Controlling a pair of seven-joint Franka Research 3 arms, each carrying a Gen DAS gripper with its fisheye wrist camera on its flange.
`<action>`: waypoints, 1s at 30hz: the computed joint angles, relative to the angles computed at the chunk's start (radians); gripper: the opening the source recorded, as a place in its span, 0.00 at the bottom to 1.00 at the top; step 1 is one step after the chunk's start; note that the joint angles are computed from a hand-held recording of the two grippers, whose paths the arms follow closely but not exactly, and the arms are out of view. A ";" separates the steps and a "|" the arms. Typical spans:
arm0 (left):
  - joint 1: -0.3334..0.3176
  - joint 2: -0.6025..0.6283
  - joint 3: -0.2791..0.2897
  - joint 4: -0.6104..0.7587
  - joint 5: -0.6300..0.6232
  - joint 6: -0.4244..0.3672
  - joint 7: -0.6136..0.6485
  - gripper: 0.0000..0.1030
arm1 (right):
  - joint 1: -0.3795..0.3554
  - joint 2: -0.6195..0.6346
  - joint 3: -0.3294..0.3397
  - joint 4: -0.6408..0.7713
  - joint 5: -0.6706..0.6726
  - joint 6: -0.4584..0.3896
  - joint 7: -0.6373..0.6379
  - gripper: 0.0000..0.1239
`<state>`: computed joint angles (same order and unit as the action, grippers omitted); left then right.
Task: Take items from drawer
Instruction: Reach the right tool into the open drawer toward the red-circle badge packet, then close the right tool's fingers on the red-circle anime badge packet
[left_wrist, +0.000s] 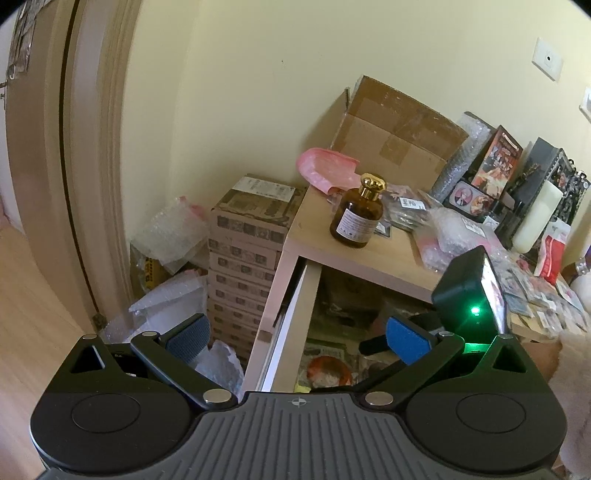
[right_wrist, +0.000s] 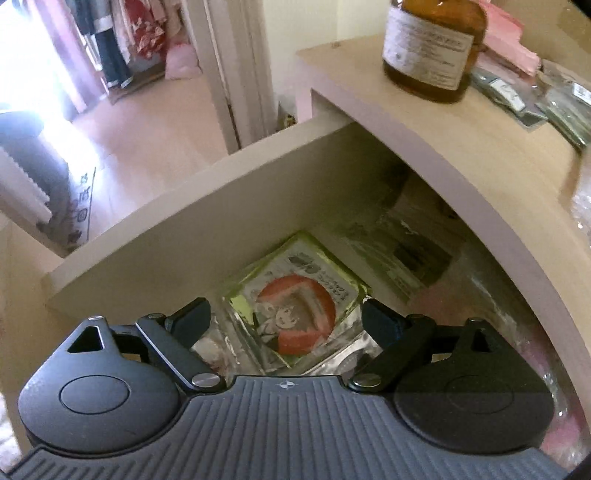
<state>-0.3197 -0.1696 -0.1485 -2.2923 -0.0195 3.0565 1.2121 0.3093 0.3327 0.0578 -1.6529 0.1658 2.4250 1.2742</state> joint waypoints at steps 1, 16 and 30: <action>-0.004 -0.001 0.003 -0.001 -0.005 0.002 0.004 1.00 | 0.002 0.004 -0.002 0.005 -0.009 -0.003 -0.001 0.73; -0.053 0.002 0.036 -0.008 -0.096 0.011 0.091 1.00 | -0.012 0.040 0.000 0.041 -0.005 -0.065 -0.090 0.75; -0.046 0.004 0.024 0.001 -0.115 -0.003 0.105 1.00 | -0.021 0.012 0.003 0.017 0.013 -0.064 -0.155 0.50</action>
